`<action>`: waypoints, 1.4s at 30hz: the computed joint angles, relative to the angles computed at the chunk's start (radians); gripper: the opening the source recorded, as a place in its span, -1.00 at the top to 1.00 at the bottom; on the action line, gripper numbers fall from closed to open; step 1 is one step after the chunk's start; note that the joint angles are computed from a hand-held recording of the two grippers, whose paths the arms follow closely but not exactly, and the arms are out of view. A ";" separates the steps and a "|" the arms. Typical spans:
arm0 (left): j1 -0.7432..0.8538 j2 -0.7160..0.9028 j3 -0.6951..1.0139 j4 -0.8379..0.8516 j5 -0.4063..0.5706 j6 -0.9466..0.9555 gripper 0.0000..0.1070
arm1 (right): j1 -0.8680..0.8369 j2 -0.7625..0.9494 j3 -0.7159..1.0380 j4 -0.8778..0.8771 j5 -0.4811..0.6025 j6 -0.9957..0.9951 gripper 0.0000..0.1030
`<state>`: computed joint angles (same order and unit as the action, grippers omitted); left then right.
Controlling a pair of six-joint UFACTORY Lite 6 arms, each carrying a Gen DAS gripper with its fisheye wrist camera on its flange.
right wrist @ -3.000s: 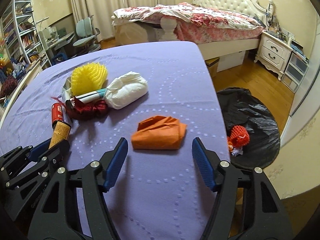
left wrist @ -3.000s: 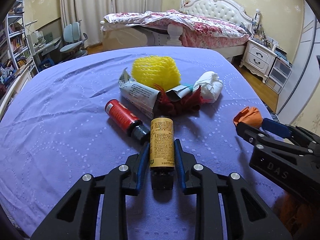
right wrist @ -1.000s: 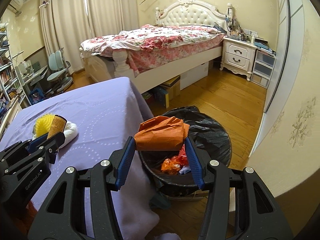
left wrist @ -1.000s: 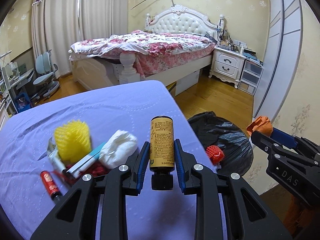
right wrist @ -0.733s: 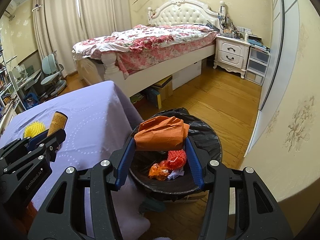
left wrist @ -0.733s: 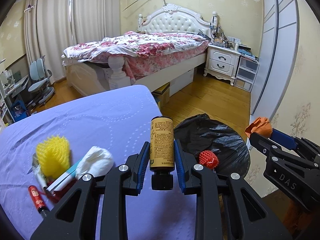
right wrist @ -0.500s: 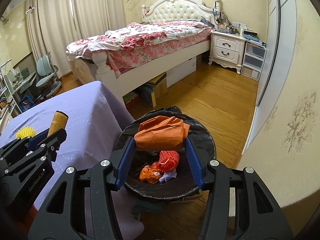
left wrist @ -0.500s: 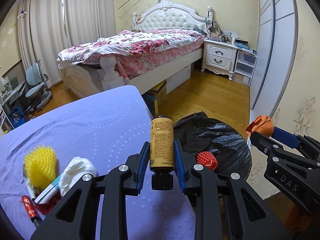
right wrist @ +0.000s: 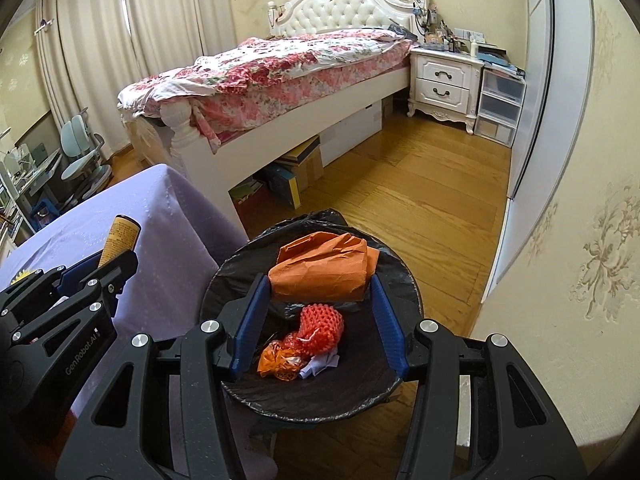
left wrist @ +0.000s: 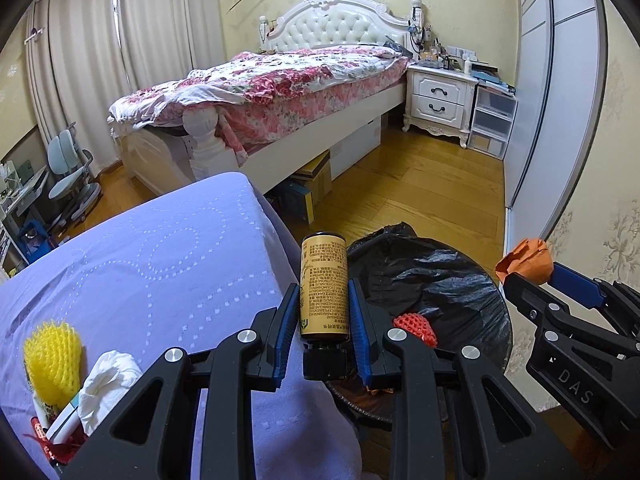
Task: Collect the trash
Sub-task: 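Carry the orange bag and gold bottle over the bin and release both, then grasp the red can with the left tool while the right tool returns to the table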
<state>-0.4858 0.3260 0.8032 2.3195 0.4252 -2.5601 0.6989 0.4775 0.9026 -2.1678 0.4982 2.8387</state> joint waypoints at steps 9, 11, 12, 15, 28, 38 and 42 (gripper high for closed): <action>0.001 -0.027 -0.024 0.005 0.021 -0.044 -0.37 | 0.010 0.033 0.008 0.063 0.051 -0.021 -0.34; -0.004 -0.035 -0.029 -0.013 0.030 -0.037 -0.48 | 0.011 0.032 0.010 0.082 0.053 -0.032 -0.36; -0.007 -0.044 -0.037 -0.036 0.037 -0.022 -0.52 | 0.011 0.025 0.004 0.085 0.055 -0.029 -0.42; -0.020 -0.071 -0.059 -0.115 0.060 0.035 -0.59 | 0.023 -0.008 -0.034 0.083 0.080 -0.003 -0.57; -0.028 -0.434 -0.383 -0.277 0.151 0.152 -0.69 | 0.195 -0.127 -0.107 0.201 0.121 0.006 -0.76; 0.177 -0.812 -0.688 -0.417 0.097 0.344 -0.71 | 0.386 -0.039 0.039 0.328 0.095 -0.092 -0.76; 0.353 -0.898 -0.764 -0.352 0.032 0.364 -0.71 | 0.445 0.033 0.140 0.396 0.076 -0.163 -0.76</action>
